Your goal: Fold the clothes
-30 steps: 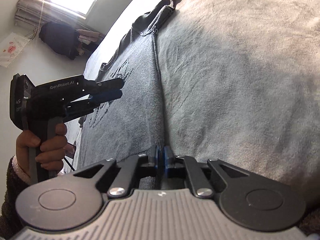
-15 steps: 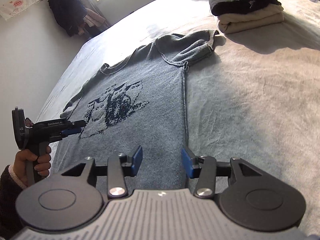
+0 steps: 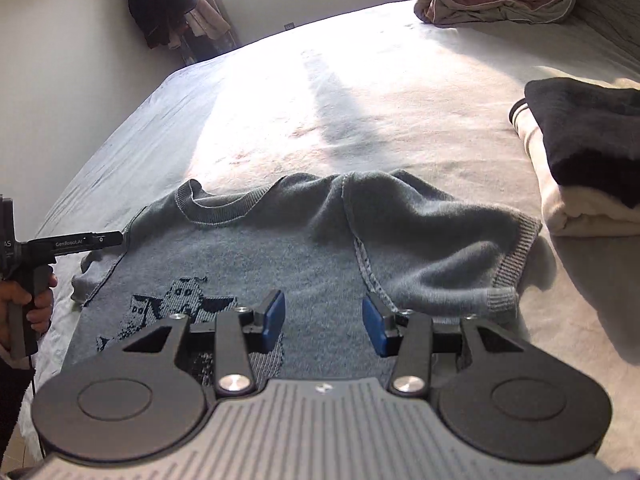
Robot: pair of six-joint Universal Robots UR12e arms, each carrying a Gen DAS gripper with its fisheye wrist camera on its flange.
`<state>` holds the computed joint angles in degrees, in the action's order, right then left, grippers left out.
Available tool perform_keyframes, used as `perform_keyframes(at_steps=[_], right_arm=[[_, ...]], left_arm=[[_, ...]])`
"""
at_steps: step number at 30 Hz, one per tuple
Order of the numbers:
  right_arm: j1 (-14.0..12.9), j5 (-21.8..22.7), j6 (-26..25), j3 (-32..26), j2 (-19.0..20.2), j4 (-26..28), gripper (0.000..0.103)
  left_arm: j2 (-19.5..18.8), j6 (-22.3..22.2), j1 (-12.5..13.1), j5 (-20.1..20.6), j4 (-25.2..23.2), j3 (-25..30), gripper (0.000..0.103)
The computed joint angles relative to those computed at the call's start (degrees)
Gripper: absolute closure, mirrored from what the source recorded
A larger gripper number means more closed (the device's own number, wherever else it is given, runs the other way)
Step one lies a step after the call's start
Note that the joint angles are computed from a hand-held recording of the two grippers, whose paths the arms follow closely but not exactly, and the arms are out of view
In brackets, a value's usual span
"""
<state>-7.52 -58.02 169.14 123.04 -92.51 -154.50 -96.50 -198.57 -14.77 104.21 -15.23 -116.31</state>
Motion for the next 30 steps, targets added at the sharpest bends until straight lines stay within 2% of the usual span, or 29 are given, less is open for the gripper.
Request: perform_keyframes(at_steps=[5,11,14,16,20,24,26,30], right_arm=[[2.5,-3.7,0.1,-5.4,6.4,-3.0,0.055],[4.1,-5.9,-0.1,-10.3,11.9,-6.2,0.055],[4.9,-7.4,-1.1,-12.9,14.4,-5.9,0.055],[5.3,-7.3,-1.5,-14.3,15.8,-5.0,0.055],[6.2,-5.6,-3.8,-15.7,17.3,-2.7,0.055],[7.2,-5.2,-6.4,-15.9,17.6,-0.9,0.055],[7.9,-6.2,-8.8,-16.0,17.6,0.2,0.055],[9.3,-10.1,-13.3,-15.1,17.5,-1.6,0.055]], left_arm=[[-3.0,4.1,2.1,-1.1,0.3,3.0,0.038],[-5.3,8.7,4.0,-7.3,2.1,4.6,0.038],[-6.6,10.8,4.1,-6.8,1.4,5.8,0.038],[-7.2,10.5,4.1,-6.0,0.5,6.4,0.038],[-7.9,10.7,4.0,-5.5,-0.1,6.7,0.038],[-7.7,13.1,3.8,-6.9,0.7,6.1,0.038],[-7.6,14.9,3.5,-7.0,0.8,5.9,0.038],[-7.5,16.9,3.2,-7.3,0.8,5.6,0.039]])
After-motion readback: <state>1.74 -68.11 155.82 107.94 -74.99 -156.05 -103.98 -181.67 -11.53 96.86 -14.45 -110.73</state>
